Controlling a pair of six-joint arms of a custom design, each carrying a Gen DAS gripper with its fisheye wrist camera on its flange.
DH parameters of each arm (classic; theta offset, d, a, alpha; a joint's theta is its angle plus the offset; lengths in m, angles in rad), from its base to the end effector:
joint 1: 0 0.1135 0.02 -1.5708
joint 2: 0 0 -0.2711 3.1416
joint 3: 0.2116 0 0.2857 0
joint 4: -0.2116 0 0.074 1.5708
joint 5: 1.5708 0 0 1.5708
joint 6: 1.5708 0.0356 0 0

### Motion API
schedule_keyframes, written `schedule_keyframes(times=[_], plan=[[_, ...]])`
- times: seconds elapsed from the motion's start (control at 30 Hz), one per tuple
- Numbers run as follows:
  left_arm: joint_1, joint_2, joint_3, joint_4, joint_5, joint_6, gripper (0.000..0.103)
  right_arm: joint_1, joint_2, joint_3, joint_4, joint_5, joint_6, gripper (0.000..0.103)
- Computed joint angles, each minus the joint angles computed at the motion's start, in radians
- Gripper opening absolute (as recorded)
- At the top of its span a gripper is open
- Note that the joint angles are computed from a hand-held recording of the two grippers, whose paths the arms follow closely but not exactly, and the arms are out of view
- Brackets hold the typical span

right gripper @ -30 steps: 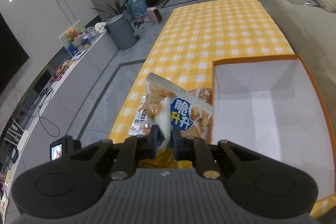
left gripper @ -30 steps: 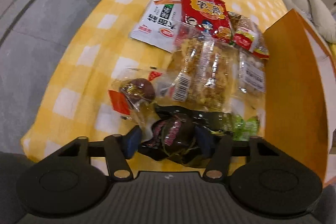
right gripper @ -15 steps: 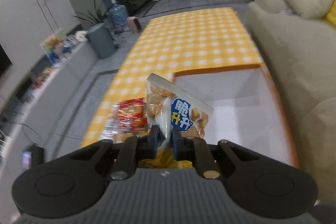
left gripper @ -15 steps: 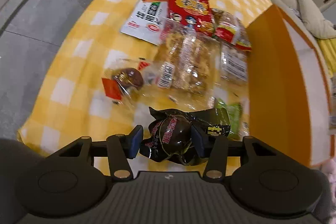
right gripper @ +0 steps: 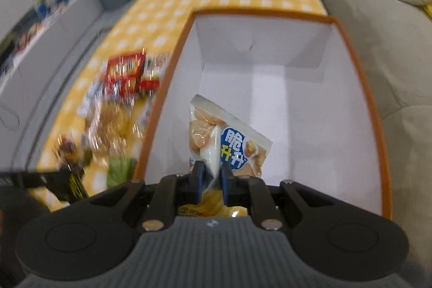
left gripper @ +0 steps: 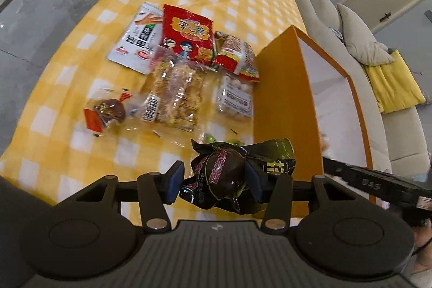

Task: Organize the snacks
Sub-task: 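Carry the chip bag into the box with the right tool while the left tool grasps the dark chocolate pack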

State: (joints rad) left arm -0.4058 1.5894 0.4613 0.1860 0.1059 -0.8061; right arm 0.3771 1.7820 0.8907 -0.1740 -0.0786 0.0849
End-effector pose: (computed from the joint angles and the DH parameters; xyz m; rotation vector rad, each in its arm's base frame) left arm 0.2404 -0.1074 0.0694 -0.4765 2.5761 -0.5992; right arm 0.3263 0.1322 0.1032 -0.4132 2.6232 0.2586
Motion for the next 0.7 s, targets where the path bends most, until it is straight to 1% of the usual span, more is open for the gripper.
schedule_keyframes(times=[0.2, 0.27, 0.3, 0.33, 0.37, 0.4, 0.43, 0.47, 0.5, 0.57, 0.63, 0.7], plan=[[0.003, 0.037, 0.011, 0.009, 0.006, 0.028, 0.056, -0.032, 0.084, 0.036, -0.004, -0.113, -0.017, 0.012], [0.012, 0.038, 0.005, 0.015, 0.012, 0.028, 0.056, -0.042, 0.118, 0.051, -0.003, -0.157, 0.002, 0.022], [0.016, 0.038, 0.003, 0.016, 0.013, 0.027, 0.056, -0.048, 0.127, 0.058, -0.006, -0.182, 0.014, 0.024], [0.019, 0.036, -0.001, 0.016, 0.014, 0.026, 0.056, -0.059, 0.13, 0.063, -0.016, -0.214, 0.02, 0.028], [0.023, 0.035, -0.003, 0.018, 0.017, 0.024, 0.056, -0.07, 0.123, 0.059, -0.02, -0.24, 0.018, 0.028], [0.028, 0.034, -0.006, 0.019, 0.022, 0.023, 0.056, -0.075, 0.112, 0.052, -0.015, -0.243, 0.012, 0.028], [0.032, 0.034, -0.008, 0.022, 0.028, 0.019, 0.056, -0.073, 0.09, 0.037, -0.003, -0.217, -0.004, 0.022], [0.037, 0.037, -0.009, 0.028, 0.037, 0.02, 0.055, -0.066, 0.073, 0.028, -0.005, -0.194, -0.03, 0.007], [0.039, 0.036, -0.011, 0.032, 0.042, 0.02, 0.055, -0.063, 0.067, 0.032, -0.021, -0.185, -0.059, 0.003], [0.046, 0.035, -0.015, 0.044, 0.055, 0.023, 0.055, -0.063, 0.067, 0.032, -0.029, -0.179, -0.094, 0.002], [0.058, 0.042, -0.018, 0.059, 0.079, 0.024, 0.053, -0.031, 0.128, 0.092, -0.082, -0.102, -0.121, 0.002], [0.077, 0.049, -0.024, 0.072, 0.11, 0.028, 0.036, -0.008, 0.202, 0.176, -0.15, -0.046, -0.15, 0.0]])
